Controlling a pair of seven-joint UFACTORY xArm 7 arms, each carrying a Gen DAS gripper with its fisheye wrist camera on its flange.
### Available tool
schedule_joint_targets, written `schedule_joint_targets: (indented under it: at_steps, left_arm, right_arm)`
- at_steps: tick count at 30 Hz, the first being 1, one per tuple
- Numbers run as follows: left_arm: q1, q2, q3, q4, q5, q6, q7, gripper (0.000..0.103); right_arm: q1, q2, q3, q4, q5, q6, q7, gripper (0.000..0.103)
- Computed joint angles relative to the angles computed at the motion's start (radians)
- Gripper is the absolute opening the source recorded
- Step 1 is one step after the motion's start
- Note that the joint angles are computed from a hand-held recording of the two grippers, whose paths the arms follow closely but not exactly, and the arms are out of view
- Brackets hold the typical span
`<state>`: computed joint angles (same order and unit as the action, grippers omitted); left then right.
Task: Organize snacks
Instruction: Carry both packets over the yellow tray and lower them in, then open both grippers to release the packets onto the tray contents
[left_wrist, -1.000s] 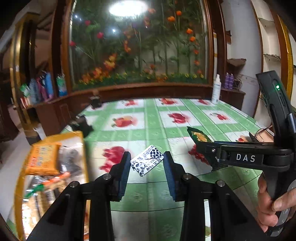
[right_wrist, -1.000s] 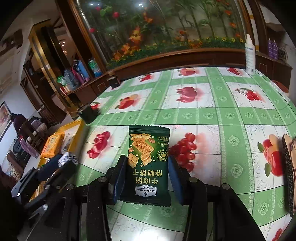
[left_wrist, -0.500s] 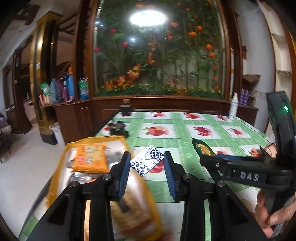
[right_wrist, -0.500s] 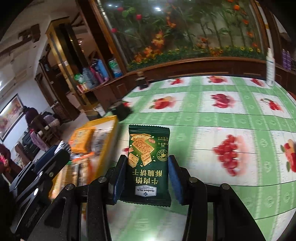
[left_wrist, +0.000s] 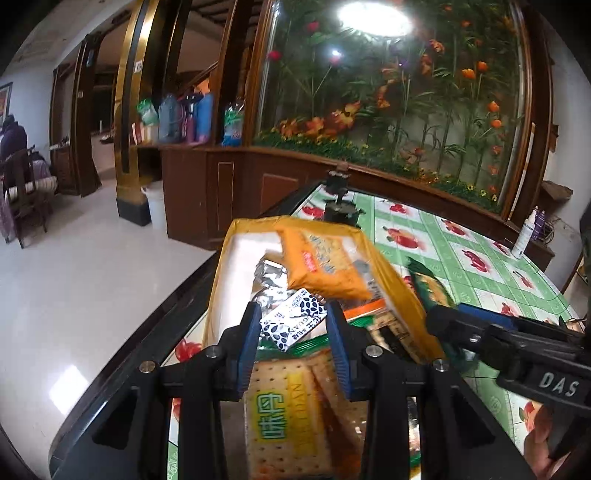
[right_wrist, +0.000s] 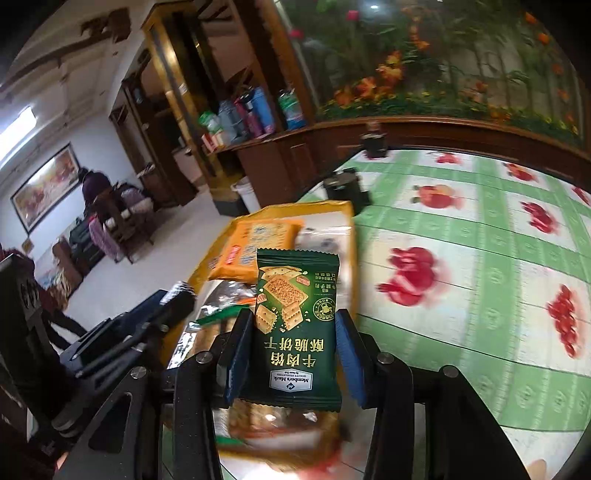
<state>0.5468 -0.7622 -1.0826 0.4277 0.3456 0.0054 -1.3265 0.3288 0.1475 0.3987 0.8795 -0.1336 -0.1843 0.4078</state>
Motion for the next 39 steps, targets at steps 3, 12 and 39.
schedule_joint_targets:
  at_steps: [3, 12, 39]
  left_arm:
    - [0.027, 0.033, -0.014, 0.000, -0.001, -0.033, 0.003, 0.035]
    - [0.127, 0.139, -0.081, 0.045, -0.025, -0.043, 0.035, 0.034]
    - [0.102, 0.117, -0.067, 0.097, 0.115, 0.144, -0.068, 0.040]
  right_arm:
    - [0.166, 0.051, -0.142, 0.077, 0.037, 0.051, -0.034, 0.049]
    - [0.349, 0.162, -0.351, 0.204, -0.002, 0.161, 0.038, 0.049]
    - [0.629, 0.162, -0.630, 0.149, 0.038, 0.063, 0.017, 0.050]
